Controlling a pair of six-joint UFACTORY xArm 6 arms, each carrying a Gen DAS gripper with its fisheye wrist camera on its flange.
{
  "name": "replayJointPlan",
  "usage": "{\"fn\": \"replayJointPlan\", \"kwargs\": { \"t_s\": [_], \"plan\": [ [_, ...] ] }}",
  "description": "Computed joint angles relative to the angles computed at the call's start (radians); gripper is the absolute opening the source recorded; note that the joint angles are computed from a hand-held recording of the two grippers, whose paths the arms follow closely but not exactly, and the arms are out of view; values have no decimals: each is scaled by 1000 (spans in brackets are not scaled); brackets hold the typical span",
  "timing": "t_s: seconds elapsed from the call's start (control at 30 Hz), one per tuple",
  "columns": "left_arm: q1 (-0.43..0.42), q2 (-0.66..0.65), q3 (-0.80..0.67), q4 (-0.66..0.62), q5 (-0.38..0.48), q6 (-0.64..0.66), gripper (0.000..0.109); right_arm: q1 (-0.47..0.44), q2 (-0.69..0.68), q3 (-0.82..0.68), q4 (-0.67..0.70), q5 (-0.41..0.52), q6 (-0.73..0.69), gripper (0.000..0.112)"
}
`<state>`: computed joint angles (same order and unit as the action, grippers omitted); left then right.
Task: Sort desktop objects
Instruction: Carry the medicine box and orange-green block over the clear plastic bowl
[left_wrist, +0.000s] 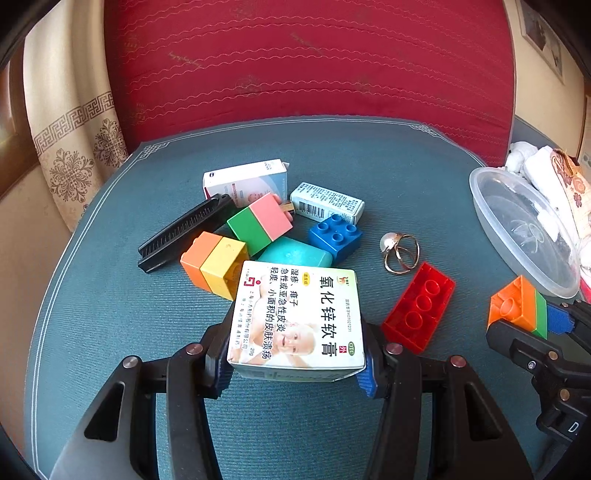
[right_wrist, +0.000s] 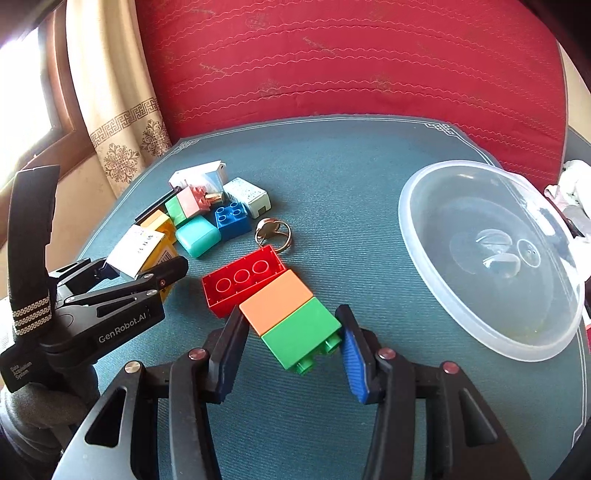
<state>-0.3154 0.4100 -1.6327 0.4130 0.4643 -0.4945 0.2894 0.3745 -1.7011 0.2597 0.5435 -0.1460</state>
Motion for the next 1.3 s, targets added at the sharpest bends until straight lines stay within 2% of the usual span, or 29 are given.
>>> {"fn": "replayJointPlan", "kwargs": {
  "t_s": [0.4, 0.77, 1.1, 1.3],
  "plan": [
    [-50, 9, -62, 47, 28, 4, 56, -57, -58, 64, 45, -65, -21, 52],
    [-126, 112, -241, 25, 93, 86, 56, -140, -92, 105, 40, -120, 19, 52],
    [-194, 259, -489, -60, 166, 200, 56, -211, -90, 104, -21, -142, 89, 53],
    [-222, 404, -735, -151, 262, 286, 56, -240, -68, 79, -32, -133, 112, 53]
  ]
}}
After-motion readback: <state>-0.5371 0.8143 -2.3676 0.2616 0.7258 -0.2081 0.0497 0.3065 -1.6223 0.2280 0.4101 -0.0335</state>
